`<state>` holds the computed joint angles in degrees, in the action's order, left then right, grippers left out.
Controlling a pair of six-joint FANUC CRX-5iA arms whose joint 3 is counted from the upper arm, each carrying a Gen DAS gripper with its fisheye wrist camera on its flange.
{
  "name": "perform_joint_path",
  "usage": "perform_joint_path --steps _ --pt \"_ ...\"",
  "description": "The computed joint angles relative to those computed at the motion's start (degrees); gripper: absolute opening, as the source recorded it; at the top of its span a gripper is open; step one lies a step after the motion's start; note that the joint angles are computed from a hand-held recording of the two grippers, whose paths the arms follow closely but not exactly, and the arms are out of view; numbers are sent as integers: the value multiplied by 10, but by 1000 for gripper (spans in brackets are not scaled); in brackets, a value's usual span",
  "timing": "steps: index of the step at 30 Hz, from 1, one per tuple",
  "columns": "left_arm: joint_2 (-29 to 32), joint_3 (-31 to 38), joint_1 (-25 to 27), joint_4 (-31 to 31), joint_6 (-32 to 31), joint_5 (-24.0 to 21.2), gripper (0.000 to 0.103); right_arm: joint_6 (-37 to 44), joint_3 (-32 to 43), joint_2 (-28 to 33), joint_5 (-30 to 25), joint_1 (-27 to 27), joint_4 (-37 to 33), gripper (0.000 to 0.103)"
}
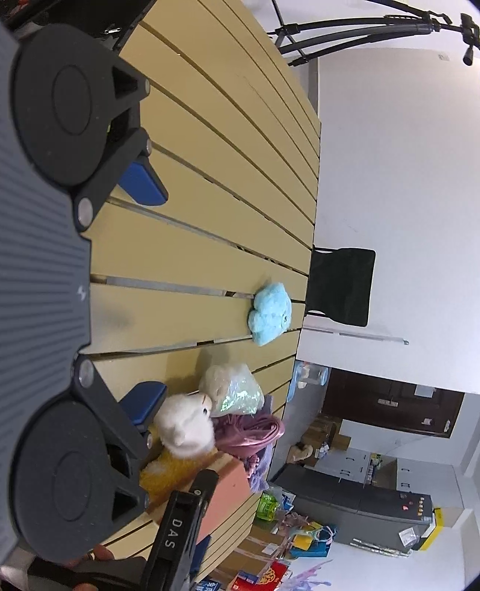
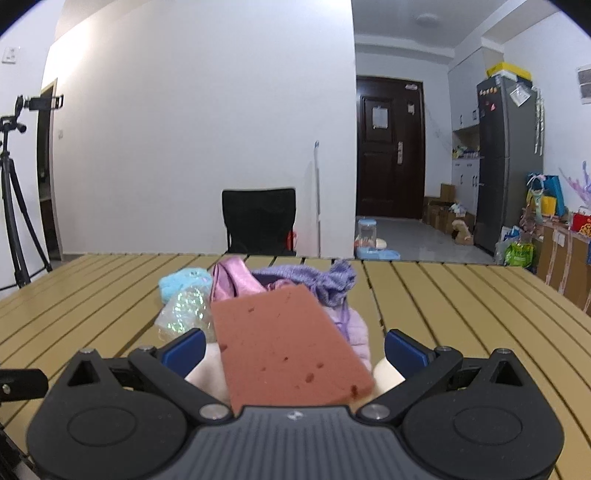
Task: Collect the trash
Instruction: 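Move both tools up toward the cluttered table top, then grasp the pink sponge with the right tool while the left tool approaches the white-and-yellow plush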
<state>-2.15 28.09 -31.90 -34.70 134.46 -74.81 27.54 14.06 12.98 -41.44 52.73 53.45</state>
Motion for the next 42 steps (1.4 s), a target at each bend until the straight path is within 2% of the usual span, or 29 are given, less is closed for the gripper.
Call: perform_joint_path --steps 5,8,12,17,30,35,42 --pt "2 -1 11 16 3 5 103 -14 8 10 13 -7 -31 102" --pt "3 0 16 26 5 8 103 -36 -9 2 37 -12 -23 84" --pt "5 2 22 46 10 9 103 -63 -37 -11 54 -12 9 80" --pt "10 9 23 57 16 17 103 -74 -55 -24 50 -5 27 78" --pt "50 61 -16 36 34 17 103 -234 -148 -91 90 -34 135 77" --pt "85 100 -26 32 39 18 103 -244 -166 -110 74 -41 140 77" --pt "155 179 -62 -6 39 0 103 -255 -190 -133 44 -57 143 77"
